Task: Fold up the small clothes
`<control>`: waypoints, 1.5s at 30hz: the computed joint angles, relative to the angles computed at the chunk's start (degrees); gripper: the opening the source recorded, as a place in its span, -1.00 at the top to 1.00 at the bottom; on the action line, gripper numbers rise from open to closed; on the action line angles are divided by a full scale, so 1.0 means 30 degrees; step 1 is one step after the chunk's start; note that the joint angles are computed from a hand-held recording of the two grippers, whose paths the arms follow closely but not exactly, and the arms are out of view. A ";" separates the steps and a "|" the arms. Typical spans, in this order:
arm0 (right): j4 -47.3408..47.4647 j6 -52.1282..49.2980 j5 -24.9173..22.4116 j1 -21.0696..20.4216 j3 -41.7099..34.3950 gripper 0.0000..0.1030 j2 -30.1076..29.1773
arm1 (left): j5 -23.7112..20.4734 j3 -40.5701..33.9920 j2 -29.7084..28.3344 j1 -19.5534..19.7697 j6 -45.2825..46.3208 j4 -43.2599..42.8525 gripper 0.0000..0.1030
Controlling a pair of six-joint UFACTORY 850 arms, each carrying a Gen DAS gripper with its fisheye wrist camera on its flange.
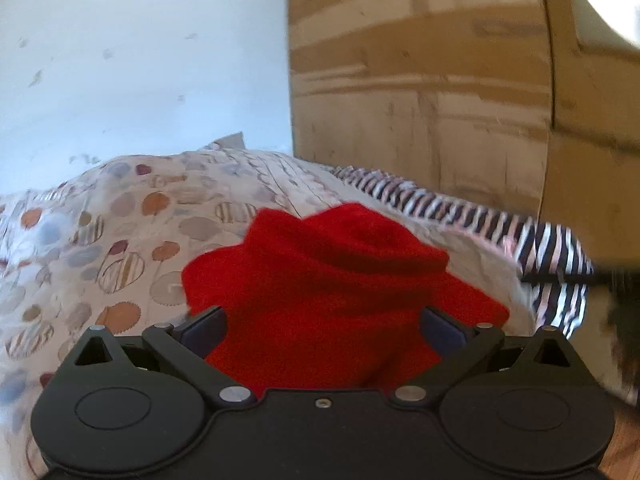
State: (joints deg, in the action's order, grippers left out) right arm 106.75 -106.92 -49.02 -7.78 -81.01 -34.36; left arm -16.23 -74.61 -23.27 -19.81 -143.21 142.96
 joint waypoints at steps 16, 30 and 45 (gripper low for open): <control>-1.0214 1.8019 -0.2572 0.1987 -1.7807 -0.78 -1.0091 | 0.1508 -0.1630 -0.1461 0.0248 -0.1091 0.3206 -0.60; -0.8935 1.0791 -0.0178 0.2480 -1.4198 0.41 -0.7435 | -0.1028 -0.0717 -0.1158 -0.0194 -0.3937 0.6675 0.53; -0.7465 0.8427 0.1707 0.1468 -1.4296 0.42 -0.8208 | 0.2028 -0.4177 -0.3484 -0.1332 -0.2753 0.8648 0.61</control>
